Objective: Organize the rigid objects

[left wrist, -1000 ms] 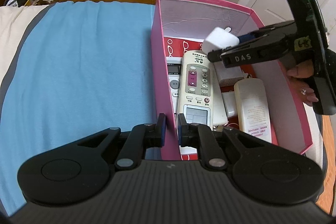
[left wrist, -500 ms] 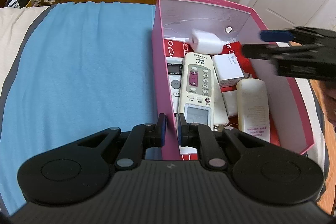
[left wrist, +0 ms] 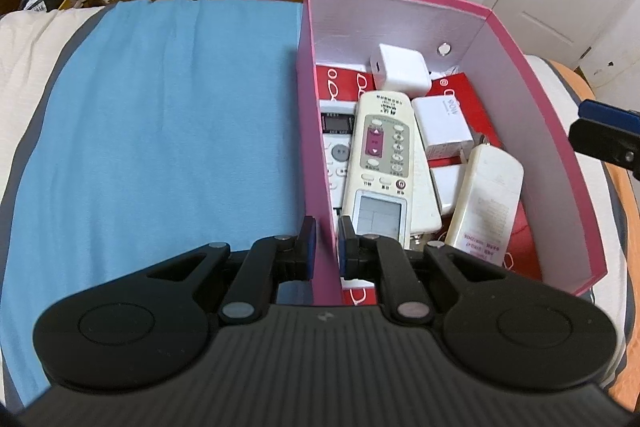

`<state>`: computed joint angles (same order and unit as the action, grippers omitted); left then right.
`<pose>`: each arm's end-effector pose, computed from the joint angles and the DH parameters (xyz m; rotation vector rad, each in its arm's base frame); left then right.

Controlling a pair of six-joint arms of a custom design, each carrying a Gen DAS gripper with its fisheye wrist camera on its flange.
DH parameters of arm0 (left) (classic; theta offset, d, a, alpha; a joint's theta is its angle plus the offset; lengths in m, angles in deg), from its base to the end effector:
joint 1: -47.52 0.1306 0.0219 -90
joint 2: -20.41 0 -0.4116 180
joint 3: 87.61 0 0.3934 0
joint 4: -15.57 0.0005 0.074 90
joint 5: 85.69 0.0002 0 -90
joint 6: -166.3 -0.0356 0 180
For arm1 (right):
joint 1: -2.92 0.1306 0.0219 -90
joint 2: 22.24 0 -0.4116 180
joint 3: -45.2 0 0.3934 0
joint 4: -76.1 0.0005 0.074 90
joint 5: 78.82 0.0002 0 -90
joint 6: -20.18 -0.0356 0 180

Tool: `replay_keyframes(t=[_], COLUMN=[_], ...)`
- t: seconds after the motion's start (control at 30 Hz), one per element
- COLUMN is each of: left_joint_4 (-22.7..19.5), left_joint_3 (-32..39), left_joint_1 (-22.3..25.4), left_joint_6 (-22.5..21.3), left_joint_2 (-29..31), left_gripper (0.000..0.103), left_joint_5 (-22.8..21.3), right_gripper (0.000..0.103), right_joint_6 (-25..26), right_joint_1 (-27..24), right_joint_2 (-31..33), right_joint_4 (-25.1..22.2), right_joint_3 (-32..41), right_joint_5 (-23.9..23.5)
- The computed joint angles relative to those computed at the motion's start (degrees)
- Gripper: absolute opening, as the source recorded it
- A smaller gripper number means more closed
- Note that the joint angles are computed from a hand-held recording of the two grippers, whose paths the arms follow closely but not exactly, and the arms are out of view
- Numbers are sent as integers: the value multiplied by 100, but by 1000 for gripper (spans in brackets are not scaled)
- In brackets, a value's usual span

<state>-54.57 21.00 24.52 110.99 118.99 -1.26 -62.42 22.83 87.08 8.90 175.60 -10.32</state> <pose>0.4845 -0.2024 0.5111 -0.3018 2.6127 -0.2266 0.5592 0.2159 0.5832 -0.7341 2.2555 0.5501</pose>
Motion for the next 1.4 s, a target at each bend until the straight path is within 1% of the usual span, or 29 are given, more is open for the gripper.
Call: replay_keyframes(t=[0.1,0.2,0.27,0.3,0.37,0.43,0.53,0.67,0.73,0.8,0.93,1.0,1.07,1.13,1.2,1.3,1.4], left_joint_4=[-49,-106,-184,-263,-273,-404,-608,-751,-739,-824,-1066,-1111,-1147,-1285,-1372,-1531,-1516], left_joint_3=[41,97,146,202,260,385,569,716,748,877,1282,1407,1486,1592,1639,1691,1644], left_joint_1=[-29,-56,-88,-133,-223,-323,-469,-600,-689,-821,-1190,-1356,-1479,-1609,-1715,-1856,-1953], left_joint_6=[-4,-14,-25,-38,-135,-172,-196,-125,-191,-123,-74,-78,23,192,481,844,996], left_joint_2=[19,43,56,68,48,77,119,98,63,97,228,244,248,287,292,312,290], left_gripper=[10,10,10,10,10,10,10,10,10,10,10,13,13,13,13,15,18], left_joint_5=[-95,-166,-216,-319,-528,-733,-1066,-1260,-1243,-1239,-1654,-1748,-1760,-1835,-1937,-2123,-2091], right_gripper=[66,66,66,66,66,66,66,67,69,69,69,69,69,69,70,70,70], right_joint_6=[-63,-21,100,196,319,279,184,289,310,387,370,358,361,319,211,48,-55], right_joint_1=[-23,-43,-8,26,67,40,-11,-50,-83,-134,-294,-385,-451,-529,-607,-655,-735], right_joint_2=[-111,-214,-389,-464,-586,-633,-686,-979,-1144,-1299,-1527,-1657,-1774,-1868,-1994,-2157,-2281], right_joint_4=[130,149,363,456,585,557,360,440,506,566,544,566,582,589,636,656,662], right_joint_3=[-172,-280,-501,-596,-743,-751,-660,-834,-953,-1072,-1196,-1275,-1355,-1419,-1534,-1693,-1804], right_joint_5=[22,32,270,456,725,690,574,560,670,781,702,610,552,494,451,551,485])
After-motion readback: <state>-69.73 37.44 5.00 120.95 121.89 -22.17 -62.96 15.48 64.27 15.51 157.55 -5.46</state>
